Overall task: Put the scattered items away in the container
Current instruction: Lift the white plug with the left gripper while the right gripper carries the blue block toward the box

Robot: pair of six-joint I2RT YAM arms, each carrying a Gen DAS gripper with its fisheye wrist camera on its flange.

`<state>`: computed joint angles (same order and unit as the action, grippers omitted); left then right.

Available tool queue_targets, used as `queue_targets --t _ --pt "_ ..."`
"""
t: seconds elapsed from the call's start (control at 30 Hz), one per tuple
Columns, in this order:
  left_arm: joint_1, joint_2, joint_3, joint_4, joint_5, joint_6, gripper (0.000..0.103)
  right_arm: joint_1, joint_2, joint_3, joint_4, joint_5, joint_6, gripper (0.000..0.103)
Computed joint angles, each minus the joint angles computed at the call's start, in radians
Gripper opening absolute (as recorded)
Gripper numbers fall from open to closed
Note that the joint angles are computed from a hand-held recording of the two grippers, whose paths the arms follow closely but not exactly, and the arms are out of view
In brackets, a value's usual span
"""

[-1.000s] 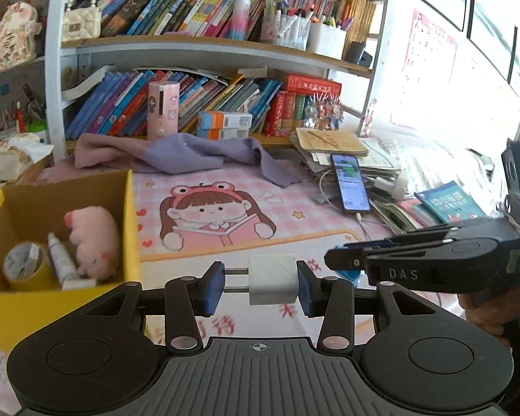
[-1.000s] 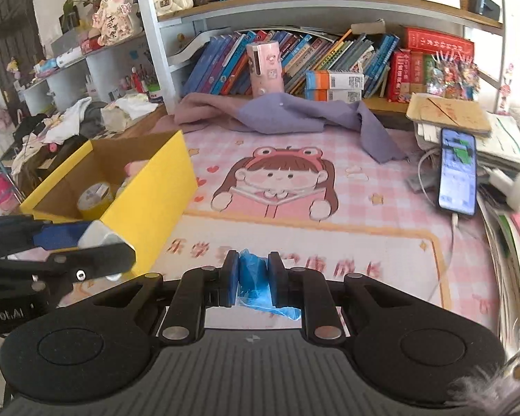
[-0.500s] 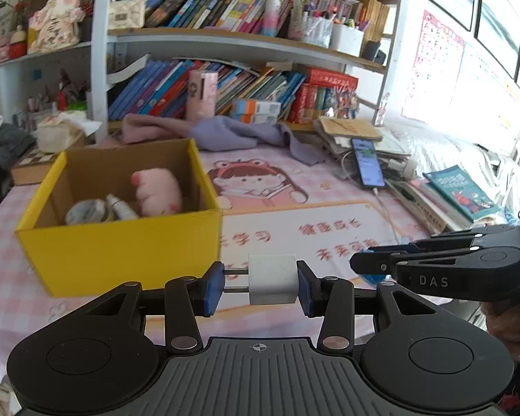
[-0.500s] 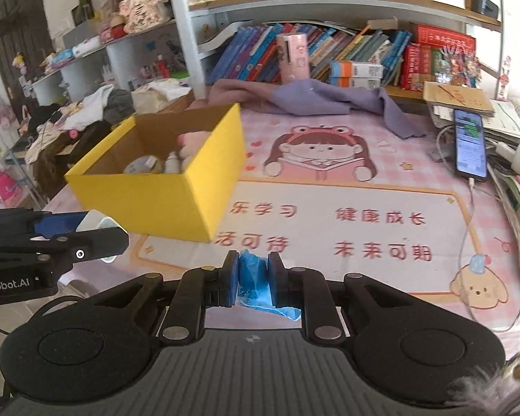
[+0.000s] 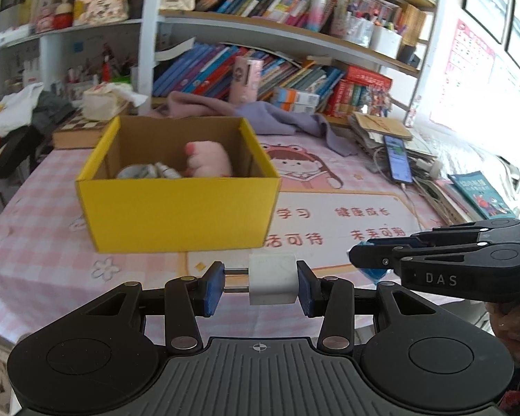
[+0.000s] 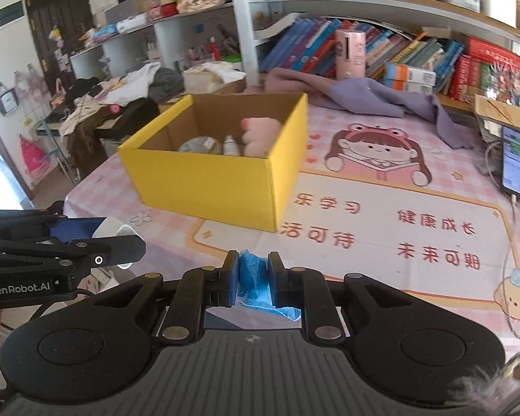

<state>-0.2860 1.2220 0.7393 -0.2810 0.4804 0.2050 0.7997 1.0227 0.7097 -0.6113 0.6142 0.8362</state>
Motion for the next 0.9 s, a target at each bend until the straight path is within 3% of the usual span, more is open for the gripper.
queue_targets --t 0.4,0.7,0.9 --pt "0.123 -0.011 -0.008 -0.035 0.018 0.044 0.042 0.013 0.142 0.068 0.117 -0.048 -0.094 0.016" --pt "0.174 0.025 0.023 -0.055 0.001 0.061 0.042 -0.06 0.237 0.113 0.226 -0.168 -0.221 0.016" --pt "0.168 0.075 0.081 0.0 0.018 0.064 0.042 -0.134 0.271 0.151 0.305 -0.2 -0.334 0.016"
